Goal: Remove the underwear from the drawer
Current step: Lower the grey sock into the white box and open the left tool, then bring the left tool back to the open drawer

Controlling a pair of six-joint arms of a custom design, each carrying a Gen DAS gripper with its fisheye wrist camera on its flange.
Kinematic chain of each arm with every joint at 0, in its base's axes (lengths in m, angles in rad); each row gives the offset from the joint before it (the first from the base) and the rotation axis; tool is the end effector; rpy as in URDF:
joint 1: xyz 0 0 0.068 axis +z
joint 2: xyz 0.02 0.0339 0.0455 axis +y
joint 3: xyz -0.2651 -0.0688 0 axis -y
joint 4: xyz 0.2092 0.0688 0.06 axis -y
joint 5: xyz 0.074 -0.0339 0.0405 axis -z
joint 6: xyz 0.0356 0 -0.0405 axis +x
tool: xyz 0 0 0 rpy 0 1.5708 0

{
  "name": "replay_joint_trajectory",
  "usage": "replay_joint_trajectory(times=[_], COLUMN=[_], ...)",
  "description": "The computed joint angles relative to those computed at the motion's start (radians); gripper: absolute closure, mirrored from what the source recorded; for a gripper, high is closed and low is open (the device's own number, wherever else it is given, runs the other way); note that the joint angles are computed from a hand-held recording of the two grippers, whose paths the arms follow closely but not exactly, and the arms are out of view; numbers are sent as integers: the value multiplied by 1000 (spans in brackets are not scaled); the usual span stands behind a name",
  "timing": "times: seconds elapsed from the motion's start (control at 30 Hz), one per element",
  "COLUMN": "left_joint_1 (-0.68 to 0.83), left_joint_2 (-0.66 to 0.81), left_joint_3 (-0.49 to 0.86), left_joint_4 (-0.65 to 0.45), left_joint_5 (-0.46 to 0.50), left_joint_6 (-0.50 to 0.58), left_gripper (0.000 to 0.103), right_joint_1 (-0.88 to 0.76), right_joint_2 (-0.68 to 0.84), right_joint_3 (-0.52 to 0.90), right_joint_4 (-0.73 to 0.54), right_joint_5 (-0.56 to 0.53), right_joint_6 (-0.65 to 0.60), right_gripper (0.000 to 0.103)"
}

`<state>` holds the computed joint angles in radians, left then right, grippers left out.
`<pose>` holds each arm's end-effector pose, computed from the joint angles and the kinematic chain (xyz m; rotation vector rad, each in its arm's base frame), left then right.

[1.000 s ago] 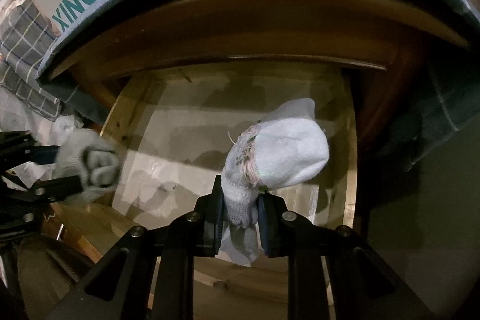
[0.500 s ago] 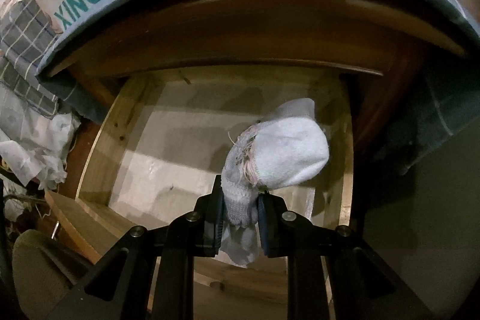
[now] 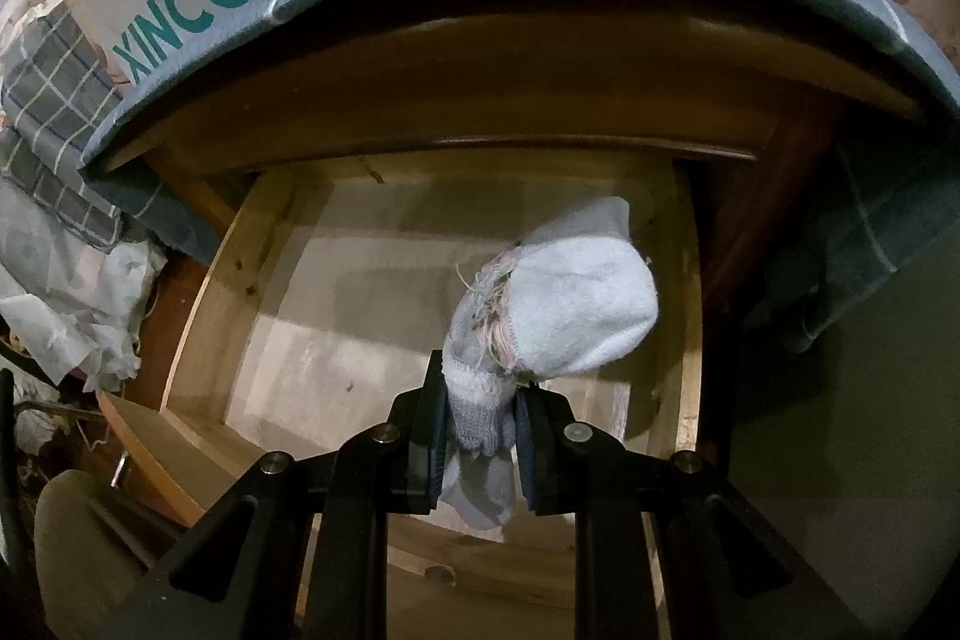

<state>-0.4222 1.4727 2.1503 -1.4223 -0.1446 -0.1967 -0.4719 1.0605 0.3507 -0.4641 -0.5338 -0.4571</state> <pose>0.1843 -0.0772 0.4812 0.1870 2.3029 -0.1489 0.1229 -0.0424 0.1575 -0.1203 2.5291 0.3903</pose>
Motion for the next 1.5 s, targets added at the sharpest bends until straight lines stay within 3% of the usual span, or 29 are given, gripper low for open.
replay_joint_trajectory(times=[0.07,0.27,0.77,1.1,1.5], left_joint_1=[18,-32,11,-4,-58], left_joint_2=[43,90,99,59,-83], left_joint_3=[-8,-128,-359,-394,-387], left_joint_4=[14,129,249,268,265], left_joint_5=[29,-65,-42,-65,-186], left_joint_6=[-9,4,-26,-19,-17], left_gripper=[65,65,61,51,44], right_joint_1=[-14,-47,-113,-102,-68], right_joint_2=[3,16,37,28,12], right_joint_3=[6,22,52,50,45], right_joint_4=[-13,-41,-93,-97,-91], right_joint_5=[-9,-35,-65,-46,-15], right_joint_6=[-9,-36,-86,-93,-77], right_gripper=[84,84,84,84,84])
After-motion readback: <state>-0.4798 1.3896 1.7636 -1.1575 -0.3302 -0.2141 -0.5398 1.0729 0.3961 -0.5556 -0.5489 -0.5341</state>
